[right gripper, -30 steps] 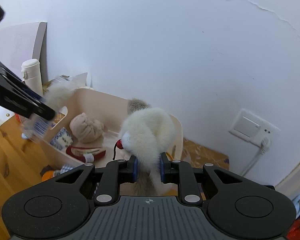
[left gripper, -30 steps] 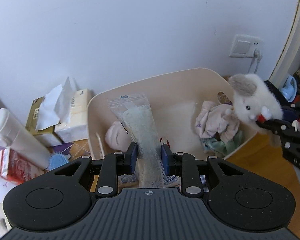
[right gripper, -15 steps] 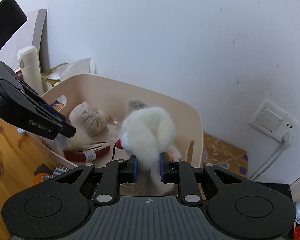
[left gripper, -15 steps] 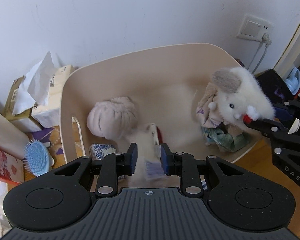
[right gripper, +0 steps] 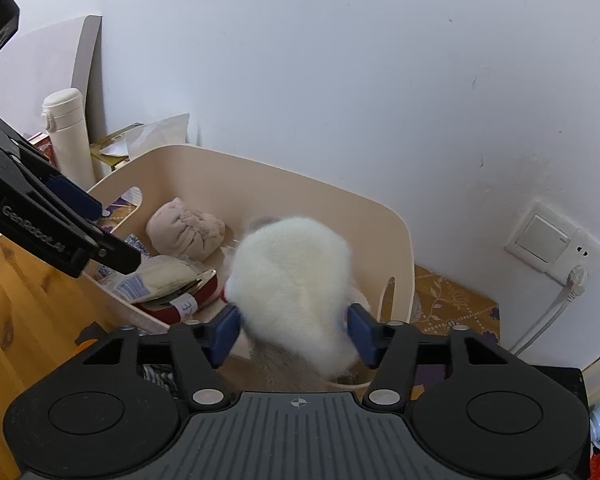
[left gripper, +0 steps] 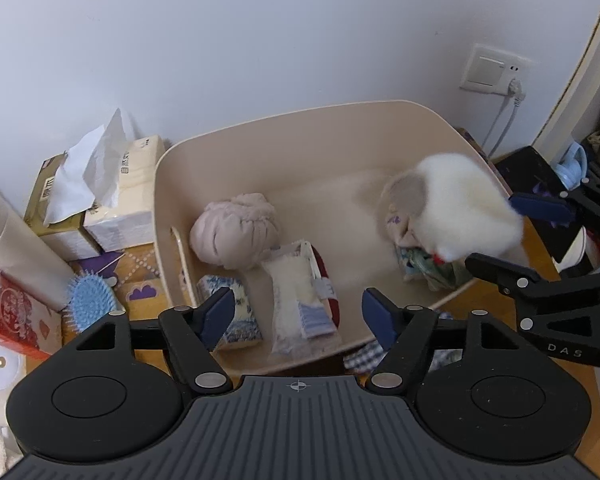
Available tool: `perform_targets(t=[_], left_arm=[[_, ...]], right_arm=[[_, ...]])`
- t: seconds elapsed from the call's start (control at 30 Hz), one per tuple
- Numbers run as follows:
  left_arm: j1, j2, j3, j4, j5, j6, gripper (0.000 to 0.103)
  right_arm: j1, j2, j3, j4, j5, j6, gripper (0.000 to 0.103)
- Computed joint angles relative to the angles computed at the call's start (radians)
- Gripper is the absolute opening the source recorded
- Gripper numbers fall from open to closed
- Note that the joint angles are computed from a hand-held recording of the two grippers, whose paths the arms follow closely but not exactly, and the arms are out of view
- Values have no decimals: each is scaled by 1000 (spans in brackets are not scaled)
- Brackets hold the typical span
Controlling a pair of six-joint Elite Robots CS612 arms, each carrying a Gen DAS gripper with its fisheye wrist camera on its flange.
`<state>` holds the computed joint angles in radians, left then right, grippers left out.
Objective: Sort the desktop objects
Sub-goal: 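Carry the packet and fluffy item into the beige basket and open both tools, then grasp the small black box with the left tool while the right grasps the blue-checked cloth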
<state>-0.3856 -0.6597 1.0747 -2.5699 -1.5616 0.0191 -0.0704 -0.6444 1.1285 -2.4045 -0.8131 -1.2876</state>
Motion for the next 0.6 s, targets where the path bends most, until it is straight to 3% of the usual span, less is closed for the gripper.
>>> perform_targets(t=[0.37, 0.6], left_arm=[[10, -67, 111, -20, -23, 42, 74], [12, -72, 150, 4, 5, 52, 74]], right_arm=[[-23, -39, 64, -8, 4, -21, 87], [-29, -55, 91, 55, -10, -72, 88]])
